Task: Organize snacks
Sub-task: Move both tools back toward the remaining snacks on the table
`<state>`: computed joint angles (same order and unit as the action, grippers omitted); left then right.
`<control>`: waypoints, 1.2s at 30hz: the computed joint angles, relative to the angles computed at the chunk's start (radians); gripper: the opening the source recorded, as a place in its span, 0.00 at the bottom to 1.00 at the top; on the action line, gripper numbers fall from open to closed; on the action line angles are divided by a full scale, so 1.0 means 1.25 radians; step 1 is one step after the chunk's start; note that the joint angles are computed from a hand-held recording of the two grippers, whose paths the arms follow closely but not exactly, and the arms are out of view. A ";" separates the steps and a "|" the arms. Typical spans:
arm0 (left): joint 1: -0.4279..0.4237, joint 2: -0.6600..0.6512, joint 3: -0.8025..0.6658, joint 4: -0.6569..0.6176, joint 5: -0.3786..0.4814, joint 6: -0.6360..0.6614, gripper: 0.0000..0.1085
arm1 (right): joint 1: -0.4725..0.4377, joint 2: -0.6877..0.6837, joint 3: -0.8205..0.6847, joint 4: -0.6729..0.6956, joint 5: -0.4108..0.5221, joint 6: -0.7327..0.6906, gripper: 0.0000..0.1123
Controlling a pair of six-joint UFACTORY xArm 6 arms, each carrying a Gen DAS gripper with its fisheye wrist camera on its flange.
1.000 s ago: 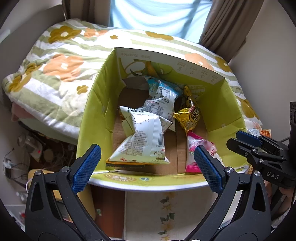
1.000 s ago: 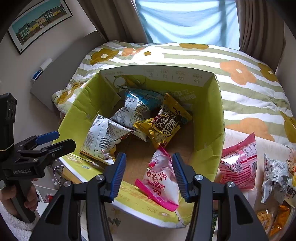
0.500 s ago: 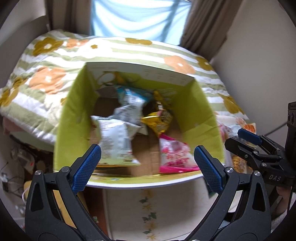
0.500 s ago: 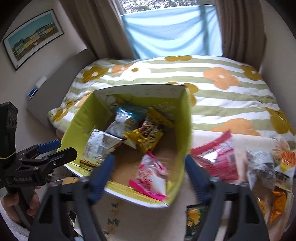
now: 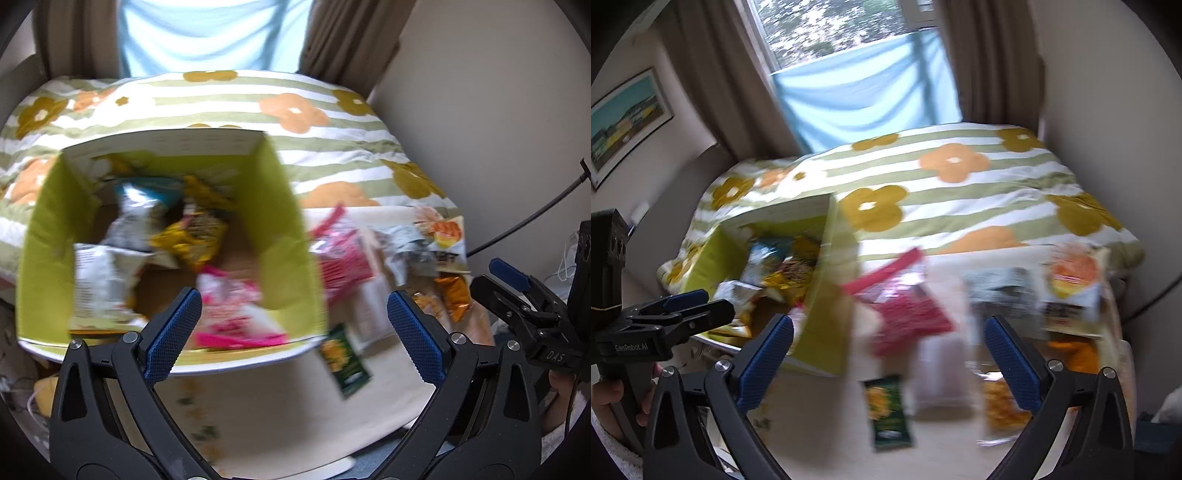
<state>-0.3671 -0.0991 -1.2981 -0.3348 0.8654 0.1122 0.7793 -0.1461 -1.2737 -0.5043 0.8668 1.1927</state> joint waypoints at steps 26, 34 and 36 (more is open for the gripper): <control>-0.290 0.538 -0.598 0.164 0.162 -0.425 0.92 | -0.453 -0.408 0.460 0.544 -0.146 -0.506 0.92; -0.282 0.694 -0.788 0.171 0.255 -0.425 0.92 | -0.453 -0.320 0.451 0.596 -0.188 -0.552 0.92; -0.281 0.742 -0.856 0.169 0.290 -0.418 0.92 | -0.455 -0.290 0.439 0.605 -0.193 -0.564 0.91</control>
